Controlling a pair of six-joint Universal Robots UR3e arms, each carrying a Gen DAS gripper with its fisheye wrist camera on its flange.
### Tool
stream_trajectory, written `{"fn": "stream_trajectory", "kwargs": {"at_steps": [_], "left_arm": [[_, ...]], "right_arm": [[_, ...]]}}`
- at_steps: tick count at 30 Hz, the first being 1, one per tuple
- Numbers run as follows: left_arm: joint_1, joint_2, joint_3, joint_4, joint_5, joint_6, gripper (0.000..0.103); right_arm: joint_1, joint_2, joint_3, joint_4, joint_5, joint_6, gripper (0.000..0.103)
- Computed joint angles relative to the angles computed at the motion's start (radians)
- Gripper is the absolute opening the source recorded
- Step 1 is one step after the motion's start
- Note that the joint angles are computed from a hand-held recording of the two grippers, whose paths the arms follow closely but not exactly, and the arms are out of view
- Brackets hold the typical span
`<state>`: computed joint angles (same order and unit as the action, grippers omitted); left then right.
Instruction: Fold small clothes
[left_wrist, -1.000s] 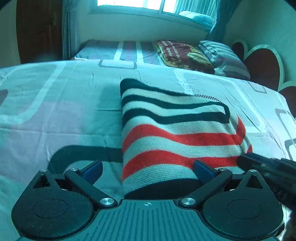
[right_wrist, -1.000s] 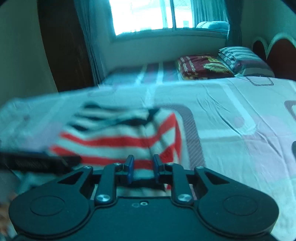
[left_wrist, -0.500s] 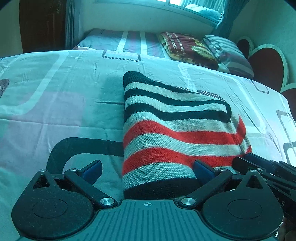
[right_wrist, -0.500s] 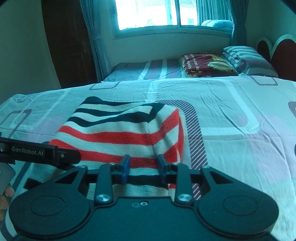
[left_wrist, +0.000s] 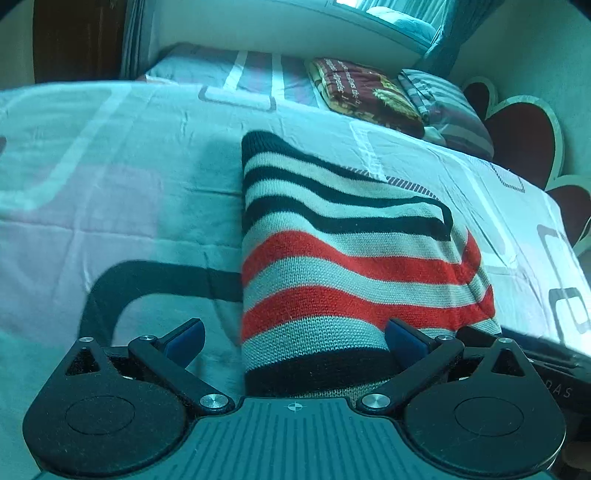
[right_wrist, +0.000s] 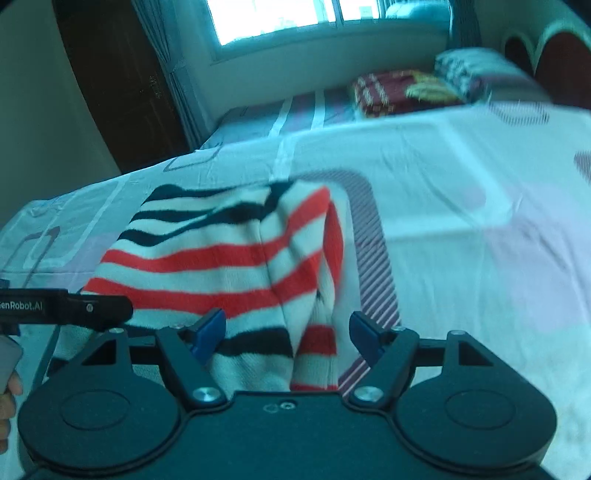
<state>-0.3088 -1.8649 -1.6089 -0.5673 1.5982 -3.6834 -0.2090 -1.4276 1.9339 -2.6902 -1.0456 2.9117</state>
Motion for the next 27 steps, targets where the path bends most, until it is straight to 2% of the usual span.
{"fn": "stream_trajectory", "kwargs": {"at_steps": [3,9,10,11,12,14,15,17,19,22,24,25,27], "left_arm": [[0.016,-0.011,-0.012,0.021,-0.05,-0.022,0.103],[0.007,-0.047,0.006,0.051,-0.076,-0.014,0.102],[0.003,-0.052,0.011,0.054,-0.079,-0.015,0.097],[0.003,-0.052,0.015,0.056,-0.089,-0.017,0.093],[-0.003,-0.053,0.027,0.045,-0.084,-0.024,0.092],[0.002,-0.038,0.013,0.049,-0.093,-0.025,0.085],[0.011,-0.022,-0.007,0.058,-0.105,-0.029,0.083],[0.034,0.004,-0.055,0.093,-0.136,-0.033,0.08],[0.042,-0.008,-0.071,0.123,-0.148,-0.021,0.08],[0.03,-0.018,-0.044,0.099,-0.131,-0.03,0.08],[0.016,-0.022,-0.043,0.107,-0.107,-0.041,0.08],[0.008,-0.021,-0.039,0.107,-0.095,-0.05,0.077],[-0.001,-0.007,-0.047,0.116,-0.079,-0.051,0.071]], "right_arm": [[-0.022,0.013,-0.006,0.036,0.046,-0.001,0.072],[-0.052,0.038,-0.003,0.05,0.113,-0.028,0.072],[-0.052,0.039,-0.005,0.053,0.122,-0.022,0.068],[-0.057,0.038,-0.011,0.076,0.145,-0.021,0.056],[-0.059,0.031,-0.015,0.093,0.154,-0.007,0.053],[-0.068,0.015,-0.011,0.109,0.171,-0.009,0.039],[-0.077,0.005,-0.006,0.118,0.186,-0.008,0.037],[-0.08,0.009,-0.005,0.112,0.192,-0.014,0.037],[-0.076,0.04,-0.005,0.08,0.183,0.002,0.046],[-0.077,0.041,0.017,0.037,0.177,0.031,0.05],[-0.073,0.045,-0.009,0.085,0.182,0.045,0.05],[-0.074,0.044,-0.02,0.11,0.194,0.06,0.043],[-0.084,0.019,0.002,0.105,0.213,0.07,0.037]]}}
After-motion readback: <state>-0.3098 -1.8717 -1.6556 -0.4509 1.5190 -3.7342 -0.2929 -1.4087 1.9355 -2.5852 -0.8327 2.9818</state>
